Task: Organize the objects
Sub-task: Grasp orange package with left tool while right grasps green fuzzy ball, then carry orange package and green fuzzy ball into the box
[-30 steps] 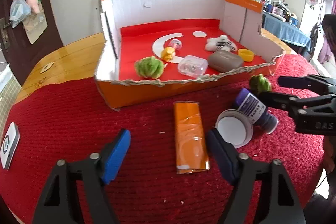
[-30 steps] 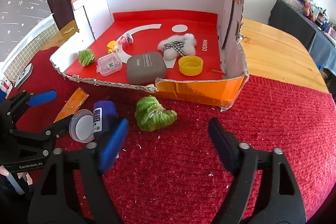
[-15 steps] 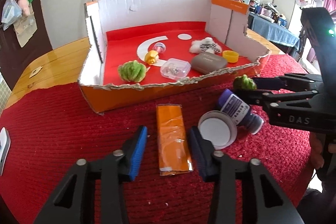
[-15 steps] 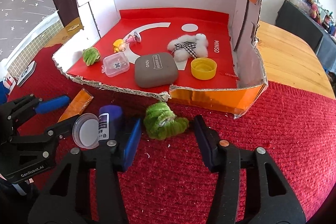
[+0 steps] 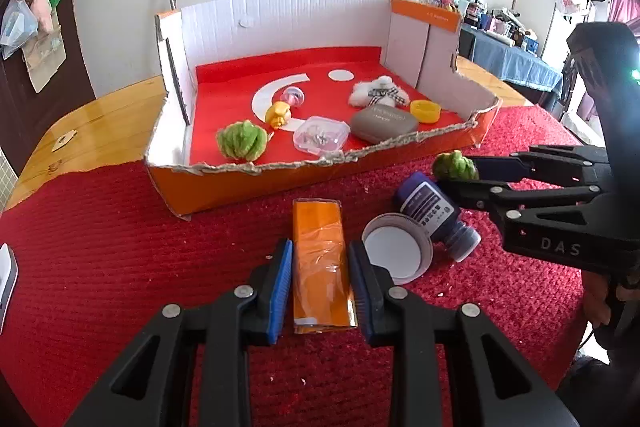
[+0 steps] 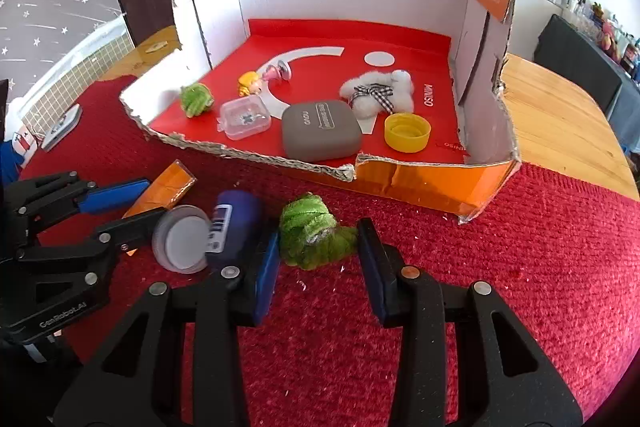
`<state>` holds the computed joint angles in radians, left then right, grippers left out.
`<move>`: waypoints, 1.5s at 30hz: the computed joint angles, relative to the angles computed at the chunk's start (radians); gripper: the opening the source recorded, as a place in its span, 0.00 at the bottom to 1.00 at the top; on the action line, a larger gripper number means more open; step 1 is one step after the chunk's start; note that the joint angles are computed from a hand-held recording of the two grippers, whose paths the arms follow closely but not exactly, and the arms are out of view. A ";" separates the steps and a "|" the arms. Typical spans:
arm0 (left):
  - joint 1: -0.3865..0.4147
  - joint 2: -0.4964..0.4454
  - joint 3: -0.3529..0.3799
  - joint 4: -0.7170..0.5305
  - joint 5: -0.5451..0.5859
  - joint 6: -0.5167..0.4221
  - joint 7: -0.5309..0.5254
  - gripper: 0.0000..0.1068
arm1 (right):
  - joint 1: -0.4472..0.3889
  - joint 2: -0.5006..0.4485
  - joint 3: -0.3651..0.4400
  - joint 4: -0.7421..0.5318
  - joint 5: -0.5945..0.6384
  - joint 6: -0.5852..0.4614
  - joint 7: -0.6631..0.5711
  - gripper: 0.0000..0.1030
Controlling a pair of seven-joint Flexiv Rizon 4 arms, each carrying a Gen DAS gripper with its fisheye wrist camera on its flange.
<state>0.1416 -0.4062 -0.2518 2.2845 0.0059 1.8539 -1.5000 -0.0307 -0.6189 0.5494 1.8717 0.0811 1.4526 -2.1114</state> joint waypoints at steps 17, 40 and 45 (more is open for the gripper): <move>0.060 0.069 -0.046 0.046 0.053 0.027 -0.045 0.28 | -0.081 0.048 0.087 0.027 0.083 -0.020 -0.098 0.35; -0.113 0.008 0.163 -0.308 -0.041 -0.286 0.131 0.28 | 0.090 0.045 -0.050 -0.294 0.219 -0.376 -0.214 0.35; -0.188 -0.055 0.249 -0.412 -0.078 -0.396 0.172 0.28 | 0.206 -0.020 -0.166 -0.404 0.168 -0.491 -0.168 0.35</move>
<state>-0.0465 -0.4609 -0.0026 1.8730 -0.0724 1.4583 -1.3281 0.1750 -0.6390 0.3837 1.4680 0.2493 0.9614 -2.2796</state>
